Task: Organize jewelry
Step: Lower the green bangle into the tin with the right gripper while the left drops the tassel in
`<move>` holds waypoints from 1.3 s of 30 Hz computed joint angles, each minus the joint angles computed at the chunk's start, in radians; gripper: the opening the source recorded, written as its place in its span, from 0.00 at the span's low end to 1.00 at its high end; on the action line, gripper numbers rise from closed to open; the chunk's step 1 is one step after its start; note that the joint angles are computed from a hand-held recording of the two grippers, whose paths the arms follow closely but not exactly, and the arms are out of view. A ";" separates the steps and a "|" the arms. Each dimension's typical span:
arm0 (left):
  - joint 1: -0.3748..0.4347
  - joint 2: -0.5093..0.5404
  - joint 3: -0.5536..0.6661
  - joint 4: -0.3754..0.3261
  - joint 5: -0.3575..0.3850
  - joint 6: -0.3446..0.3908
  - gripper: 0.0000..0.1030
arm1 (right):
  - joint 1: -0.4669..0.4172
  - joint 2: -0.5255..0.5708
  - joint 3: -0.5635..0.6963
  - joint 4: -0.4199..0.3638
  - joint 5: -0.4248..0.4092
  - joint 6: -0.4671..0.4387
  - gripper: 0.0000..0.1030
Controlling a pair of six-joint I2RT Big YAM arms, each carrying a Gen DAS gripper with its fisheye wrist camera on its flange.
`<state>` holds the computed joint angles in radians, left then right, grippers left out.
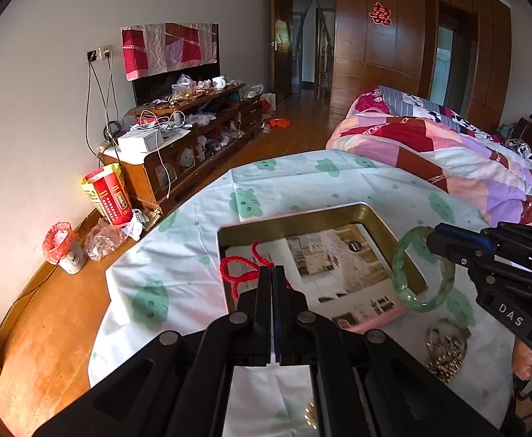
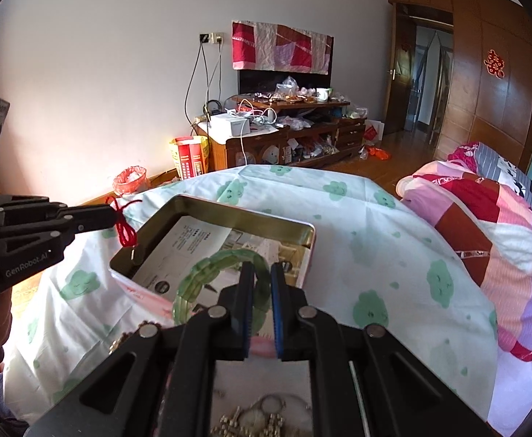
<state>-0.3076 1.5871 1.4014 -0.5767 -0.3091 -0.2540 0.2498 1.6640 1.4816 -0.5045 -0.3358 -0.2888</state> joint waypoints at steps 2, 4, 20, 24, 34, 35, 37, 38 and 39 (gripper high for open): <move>0.005 0.007 0.009 -0.003 -0.004 0.004 0.00 | 0.004 0.016 0.017 -0.001 0.011 0.001 0.11; 0.011 0.021 0.024 -0.012 -0.005 0.009 0.00 | 0.006 0.038 0.041 -0.005 0.021 0.006 0.11; 0.018 0.100 0.070 -0.043 0.009 0.007 0.00 | 0.032 0.134 0.120 -0.022 0.078 0.029 0.11; 0.022 0.111 0.073 -0.048 0.014 0.003 0.00 | 0.037 0.144 0.124 -0.025 0.090 0.027 0.11; 0.025 0.128 0.078 -0.055 0.018 0.005 0.00 | 0.043 0.155 0.122 -0.023 0.109 0.023 0.11; 0.024 0.127 0.077 -0.055 0.017 0.004 0.00 | 0.043 0.154 0.123 -0.023 0.108 0.023 0.11; 0.023 0.125 0.071 -0.042 0.010 0.009 0.00 | 0.044 0.153 0.118 -0.017 0.112 0.020 0.12; 0.022 0.126 0.073 -0.045 0.013 0.013 0.00 | 0.045 0.153 0.116 -0.016 0.112 0.017 0.12; 0.020 0.129 0.078 -0.054 0.014 0.016 0.00 | 0.045 0.149 0.109 -0.008 0.111 0.015 0.14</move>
<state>-0.2872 1.7163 1.4796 -0.6312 -0.2948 -0.2383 0.2944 1.8129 1.5901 -0.5123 -0.2253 -0.2740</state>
